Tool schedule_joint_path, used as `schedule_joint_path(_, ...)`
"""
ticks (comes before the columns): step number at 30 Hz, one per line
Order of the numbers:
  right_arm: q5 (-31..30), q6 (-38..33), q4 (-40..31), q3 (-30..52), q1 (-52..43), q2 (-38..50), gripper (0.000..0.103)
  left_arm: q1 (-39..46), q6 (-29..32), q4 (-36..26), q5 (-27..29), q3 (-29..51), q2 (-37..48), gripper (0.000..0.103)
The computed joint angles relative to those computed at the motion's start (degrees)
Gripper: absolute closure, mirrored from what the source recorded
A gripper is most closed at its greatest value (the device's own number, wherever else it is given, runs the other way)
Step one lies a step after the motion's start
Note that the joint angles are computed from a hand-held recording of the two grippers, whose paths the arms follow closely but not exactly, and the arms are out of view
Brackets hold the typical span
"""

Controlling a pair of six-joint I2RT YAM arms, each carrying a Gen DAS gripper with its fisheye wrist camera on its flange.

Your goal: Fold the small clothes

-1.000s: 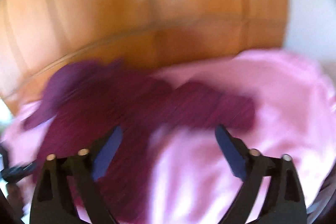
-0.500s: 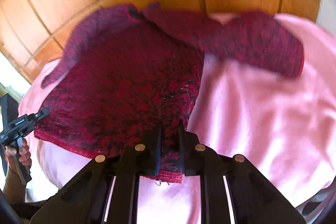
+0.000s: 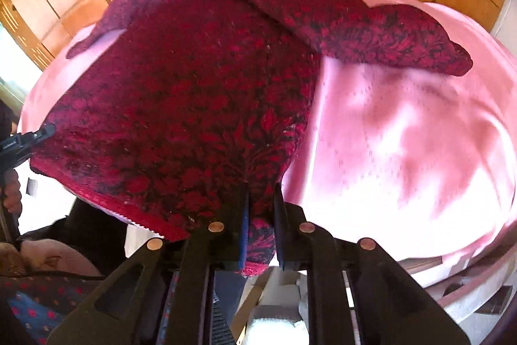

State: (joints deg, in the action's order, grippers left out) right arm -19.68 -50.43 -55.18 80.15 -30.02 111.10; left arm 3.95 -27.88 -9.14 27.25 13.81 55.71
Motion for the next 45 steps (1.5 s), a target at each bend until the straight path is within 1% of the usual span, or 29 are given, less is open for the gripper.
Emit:
schedule_joint_path(1, -0.34, 0.52, 0.41, 0.37, 0.48, 0.01, 0.083, 0.59, -0.26, 0.06, -0.85, 0.47, 0.25, 0.085)
schedule_joint_path(2, -0.71, 2.00, 1.06, 0.89, 1.37, 0.00, 0.072, 1.87, -0.17, 0.17, -2.25, 0.97, -0.25, 0.085)
schedule_joint_path(3, -1.62, 3.55, 2.82, 0.82, 1.86, -0.97, 0.065, 2.65, -0.17, 0.47, -3.09, 1.85, -0.09, 0.085)
schedule_joint_path(4, -2.50, 4.71, 4.32, 0.03, 2.41, -2.55, 0.049, 5.35, 1.06, -0.02, -2.65, 2.51, -0.35, 0.077)
schedule_joint_path(5, -4.15, 5.90, 5.70, -0.13, 3.05, -3.77, 0.043, 9.19, 2.35, 0.62, -2.12, 3.53, 0.74, 0.070)
schedule_joint_path(6, -6.03, 7.28, 6.28, 0.26, 4.06, -4.23, 0.042, 13.06, 2.94, 1.83, -2.46, 4.54, 2.25, 0.056)
schedule_joint_path(7, -7.18, 8.40, 6.54, 0.26, 4.94, -4.63, 0.038, 15.99, 3.22, 2.76, -2.64, 5.25, 3.55, 0.052)
schedule_joint_path(8, -8.30, 10.03, 7.25, 0.08, 6.40, -4.85, 0.036, 20.17, 3.65, 4.88, -2.13, 6.67, 6.97, 0.052)
schedule_joint_path(10, -10.21, 12.58, 10.05, -1.70, 10.39, -4.75, 0.035, 27.80, 4.07, 8.68, -0.83, 10.69, 15.67, 0.051)
schedule_joint_path(12, -10.67, 14.85, 12.87, -4.94, 14.46, -5.53, 0.035, 32.64, 3.43, 10.79, 0.24, 14.93, 22.64, 0.047)
schedule_joint_path(15, -11.71, 19.42, 17.33, -7.81, 21.08, -3.38, 0.035, 38.94, -1.02, 13.83, 3.06, 22.77, 33.77, 0.040)
schedule_joint_path(16, -11.35, 21.42, 19.32, -8.81, 23.57, -2.67, 0.035, 40.17, -2.44, 14.44, 2.93, 25.36, 36.75, 0.039)
schedule_joint_path(19, -10.02, 24.63, 25.04, -11.31, 28.80, -1.06, 0.035, 41.19, -4.82, 14.27, 0.13, 34.06, 44.97, 0.039)
schedule_joint_path(20, -9.60, 25.39, 25.96, -11.15, 29.97, -0.18, 0.035, 41.18, -5.52, 13.57, -1.36, 37.35, 47.58, 0.039)
schedule_joint_path(22, -8.51, 26.73, 27.68, -11.26, 31.72, 0.85, 0.035, 41.41, -5.44, 12.00, -1.07, 43.85, 52.83, 0.039)
schedule_joint_path(24, -7.16, 27.28, 28.17, -11.13, 32.60, 1.95, 0.034, 40.30, -6.47, 9.75, -3.67, 50.50, 57.87, 0.039)
schedule_joint_path(25, -7.08, 27.44, 28.94, -11.35, 32.60, 2.89, 0.034, 39.79, -6.65, 8.88, -3.43, 53.91, 60.63, 0.039)
schedule_joint_path(27, -7.13, 27.53, 29.18, -11.35, 32.60, 3.46, 0.033, 39.29, -6.40, 5.95, -5.63, 59.13, 64.24, 0.043)
schedule_joint_path(29, -8.01, 27.24, 29.34, -10.99, 32.34, 4.30, 0.029, 38.70, -6.37, 5.35, -6.38, 62.96, 67.99, 0.059)
schedule_joint_path(30, -8.11, 27.17, 29.31, -10.79, 32.40, 4.58, 0.028, 38.20, -6.35, 3.61, -8.10, 65.18, 69.67, 0.075)
schedule_joint_path(31, -7.82, 27.10, 29.59, -10.82, 32.58, 4.71, 0.027, 38.20, -6.57, 3.33, -8.45, 66.01, 70.59, 0.091)
schedule_joint_path(33, -7.32, 27.22, 30.40, -10.67, 33.34, 5.25, 0.024, 38.02, -8.20, 5.89, -9.13, 64.16, 69.69, 0.093)
schedule_joint_path(36, -6.84, 27.21, 30.89, -10.51, 33.79, 5.54, 0.023, 40.24, -7.65, 13.84, -13.40, 54.20, 62.43, 0.094)
schedule_joint_path(38, -7.54, 27.59, 31.05, -9.94, 33.72, 6.37, 0.022, 42.96, -6.93, 16.88, -13.51, 49.78, 59.36, 0.095)
schedule_joint_path(39, -7.80, 27.63, 31.15, -9.90, 33.62, 6.55, 0.022, 43.89, -5.71, 16.00, -13.36, 49.26, 59.07, 0.095)
schedule_joint_path(40, -8.02, 27.62, 31.47, -9.94, 33.58, 6.78, 0.022, 43.84, -3.34, 13.69, -15.02, 49.84, 59.47, 0.095)
schedule_joint_path(42, -7.82, 27.62, 31.99, -9.84, 33.85, 7.13, 0.022, 42.66, -0.79, 12.47, -17.77, 49.58, 60.34, 0.095)
schedule_joint_path(43, -7.65, 27.60, 32.16, -9.87, 33.93, 7.17, 0.022, 42.61, -0.76, 12.00, -17.98, 49.77, 60.79, 0.095)
schedule_joint_path(45, -7.59, 27.77, 31.64, -9.56, 33.83, 7.14, 0.022, 42.34, -2.55, 12.35, -18.00, 48.70, 60.36, 0.091)
